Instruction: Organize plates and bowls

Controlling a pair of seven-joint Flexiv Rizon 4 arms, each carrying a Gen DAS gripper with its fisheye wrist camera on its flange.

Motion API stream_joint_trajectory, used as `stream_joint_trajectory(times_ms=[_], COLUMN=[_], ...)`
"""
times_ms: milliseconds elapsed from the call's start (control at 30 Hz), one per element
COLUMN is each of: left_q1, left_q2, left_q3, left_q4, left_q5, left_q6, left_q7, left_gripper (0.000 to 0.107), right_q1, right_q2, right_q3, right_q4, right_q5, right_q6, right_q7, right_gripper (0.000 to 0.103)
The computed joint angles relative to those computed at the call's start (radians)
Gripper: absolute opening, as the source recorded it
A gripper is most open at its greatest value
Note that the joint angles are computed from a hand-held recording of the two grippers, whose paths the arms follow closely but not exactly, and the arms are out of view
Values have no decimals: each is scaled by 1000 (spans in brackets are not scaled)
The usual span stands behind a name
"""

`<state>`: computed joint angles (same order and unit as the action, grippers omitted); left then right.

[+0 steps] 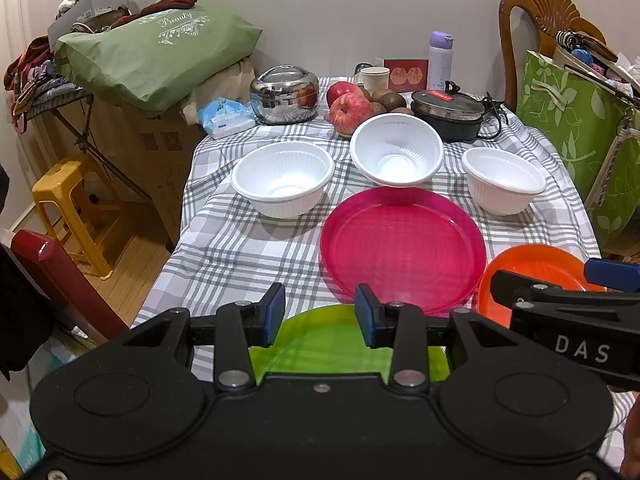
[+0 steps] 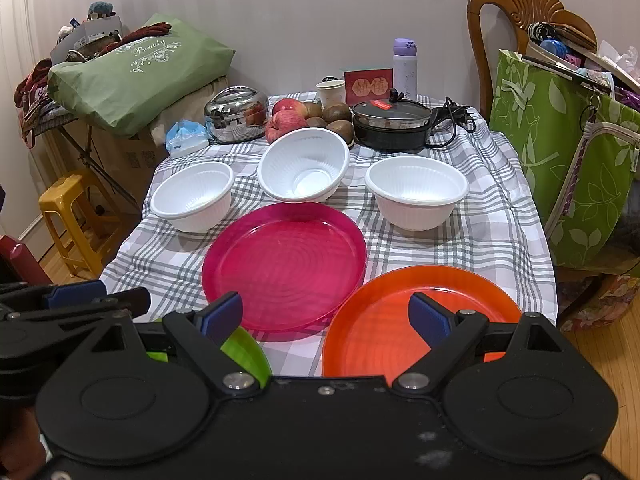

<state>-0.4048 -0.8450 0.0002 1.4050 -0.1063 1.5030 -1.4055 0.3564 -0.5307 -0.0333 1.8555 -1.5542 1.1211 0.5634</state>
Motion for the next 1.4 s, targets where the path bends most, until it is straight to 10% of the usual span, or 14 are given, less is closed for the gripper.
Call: stream_joint_trajectory(times_ms=[1400], left_q1=[18], left_q2=[5], left_q3=[-25], left_q4=[-6], left_q5=[-1], left_q6=[-16], left_q7=[14], left_gripper=[46], right_q1=[0], right_q2=[11], right_q3=[-1], right_q4=[-4], right_q5=[-66], right_q6=[-21], right_q7=[39], right_gripper=[94])
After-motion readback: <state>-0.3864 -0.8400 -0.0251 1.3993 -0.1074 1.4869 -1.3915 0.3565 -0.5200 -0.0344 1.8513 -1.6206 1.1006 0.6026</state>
